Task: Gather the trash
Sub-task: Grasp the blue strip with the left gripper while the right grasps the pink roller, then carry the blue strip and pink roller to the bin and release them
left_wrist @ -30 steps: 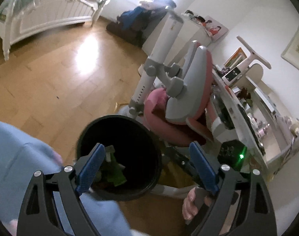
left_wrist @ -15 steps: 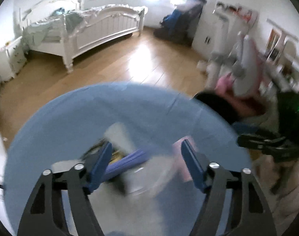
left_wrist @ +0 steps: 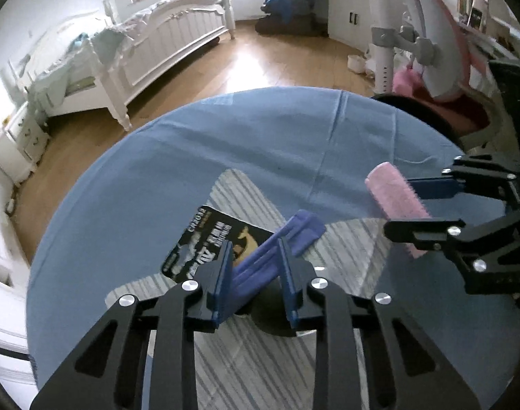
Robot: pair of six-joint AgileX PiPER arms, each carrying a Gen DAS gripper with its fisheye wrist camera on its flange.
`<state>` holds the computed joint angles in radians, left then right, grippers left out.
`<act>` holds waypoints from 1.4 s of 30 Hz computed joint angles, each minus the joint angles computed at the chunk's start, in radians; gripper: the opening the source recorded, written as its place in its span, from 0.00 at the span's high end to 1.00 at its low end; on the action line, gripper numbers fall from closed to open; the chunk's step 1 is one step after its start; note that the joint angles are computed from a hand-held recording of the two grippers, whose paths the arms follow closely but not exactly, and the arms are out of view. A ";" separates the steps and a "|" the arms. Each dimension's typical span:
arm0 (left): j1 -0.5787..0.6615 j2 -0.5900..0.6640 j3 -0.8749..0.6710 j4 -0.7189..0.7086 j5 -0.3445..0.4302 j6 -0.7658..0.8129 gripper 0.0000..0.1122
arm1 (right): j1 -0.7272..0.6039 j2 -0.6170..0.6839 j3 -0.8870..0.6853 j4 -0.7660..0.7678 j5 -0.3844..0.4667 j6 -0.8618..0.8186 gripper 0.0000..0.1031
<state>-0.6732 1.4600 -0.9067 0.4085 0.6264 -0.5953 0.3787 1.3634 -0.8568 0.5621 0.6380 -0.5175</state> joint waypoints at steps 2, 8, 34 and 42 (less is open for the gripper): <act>0.018 -0.036 0.040 -0.051 -0.035 0.049 0.76 | -0.019 0.006 -0.003 0.035 0.015 -0.039 0.58; 0.042 -0.100 0.122 -0.210 -0.108 0.205 0.73 | -0.030 -0.007 0.001 0.067 0.037 -0.060 0.58; -0.141 0.268 -0.551 -0.281 -0.188 -0.050 0.90 | -1.008 -0.077 -0.118 0.575 0.426 -0.641 0.68; -0.131 0.675 -1.039 -0.607 -0.076 0.206 0.90 | -1.139 0.119 -0.243 0.527 0.389 -0.699 0.68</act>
